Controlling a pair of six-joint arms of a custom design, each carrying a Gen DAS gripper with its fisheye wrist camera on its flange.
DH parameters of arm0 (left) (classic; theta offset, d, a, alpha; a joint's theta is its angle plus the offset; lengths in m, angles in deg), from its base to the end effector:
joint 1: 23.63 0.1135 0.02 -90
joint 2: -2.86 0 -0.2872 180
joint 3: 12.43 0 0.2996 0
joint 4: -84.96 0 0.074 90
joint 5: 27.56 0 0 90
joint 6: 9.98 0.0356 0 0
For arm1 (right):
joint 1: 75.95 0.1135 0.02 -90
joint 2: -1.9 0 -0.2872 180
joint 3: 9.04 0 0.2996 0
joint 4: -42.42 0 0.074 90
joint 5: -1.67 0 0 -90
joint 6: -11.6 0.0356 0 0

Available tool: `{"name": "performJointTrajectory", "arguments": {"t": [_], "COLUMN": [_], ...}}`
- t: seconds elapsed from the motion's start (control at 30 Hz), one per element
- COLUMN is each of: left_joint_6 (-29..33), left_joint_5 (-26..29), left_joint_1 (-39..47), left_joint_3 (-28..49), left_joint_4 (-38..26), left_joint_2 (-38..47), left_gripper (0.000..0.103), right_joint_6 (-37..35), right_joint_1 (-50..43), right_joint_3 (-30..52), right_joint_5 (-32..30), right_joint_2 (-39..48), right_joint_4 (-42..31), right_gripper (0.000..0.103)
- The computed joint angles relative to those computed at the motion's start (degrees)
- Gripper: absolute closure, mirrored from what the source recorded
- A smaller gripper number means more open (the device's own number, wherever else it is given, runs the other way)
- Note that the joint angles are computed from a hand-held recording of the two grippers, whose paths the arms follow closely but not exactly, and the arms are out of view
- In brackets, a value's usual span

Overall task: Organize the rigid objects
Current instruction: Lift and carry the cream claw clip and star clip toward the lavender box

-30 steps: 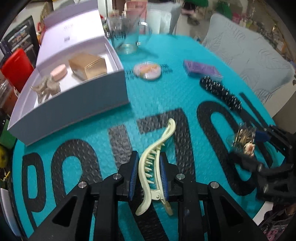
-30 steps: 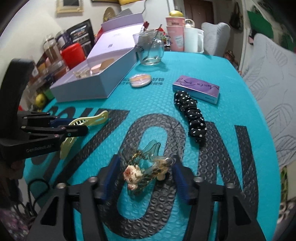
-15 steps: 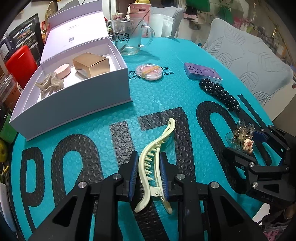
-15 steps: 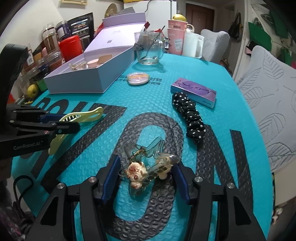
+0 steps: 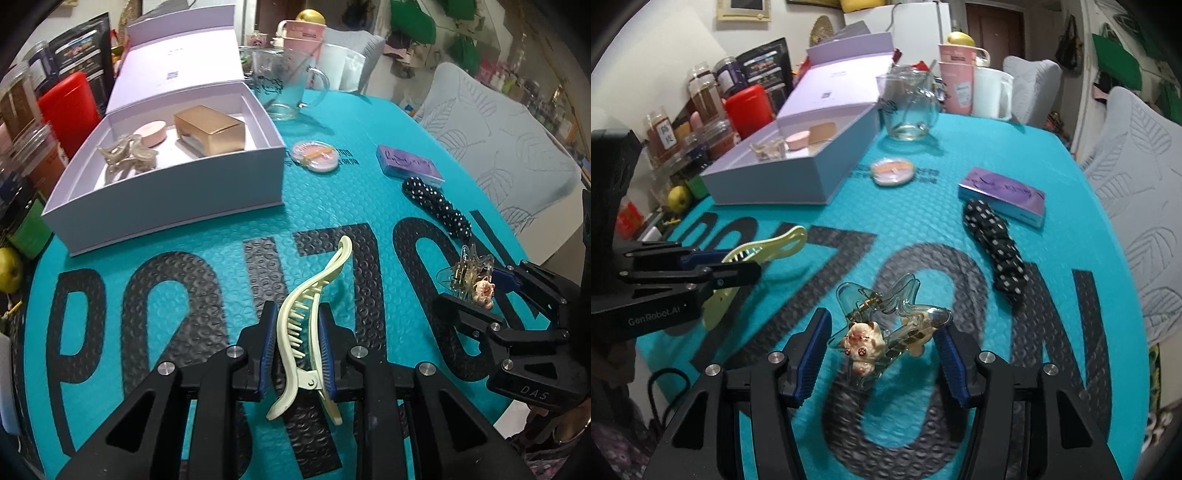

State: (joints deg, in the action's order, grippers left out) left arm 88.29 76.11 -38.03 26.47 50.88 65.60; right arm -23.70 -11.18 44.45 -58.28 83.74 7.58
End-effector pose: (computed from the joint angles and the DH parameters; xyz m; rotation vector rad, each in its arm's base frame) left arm 0.2112 -0.0629 0.1557 0.5930 2.5068 -0.3477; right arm 0.1398 0.2549 0.1620 -0.0591 2.4608 0.1733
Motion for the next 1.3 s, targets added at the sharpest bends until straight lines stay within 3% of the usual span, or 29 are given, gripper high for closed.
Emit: {"name": "performJointTrajectory", "arguments": {"t": [0.57,1.3], "left_joint_6": [1.1,2.6], "left_joint_5": [1.8,5.7], "left_joint_1": [8.5,16.0], "left_joint_3": [1.4,8.7], "left_joint_4": [-2.6,-1.1], "left_joint_2": [-3.3,2.0], "left_gripper": [0.081,0.081], "right_joint_6": [-11.7,-24.2], "right_joint_1": [-2.3,-8.3], "right_joint_3": [6.9,17.8], "right_joint_5": [-5.8,-15.4], "right_joint_2": [4.4,9.2], "right_joint_4": [6.1,6.8], "right_gripper": [0.047,0.047]}}
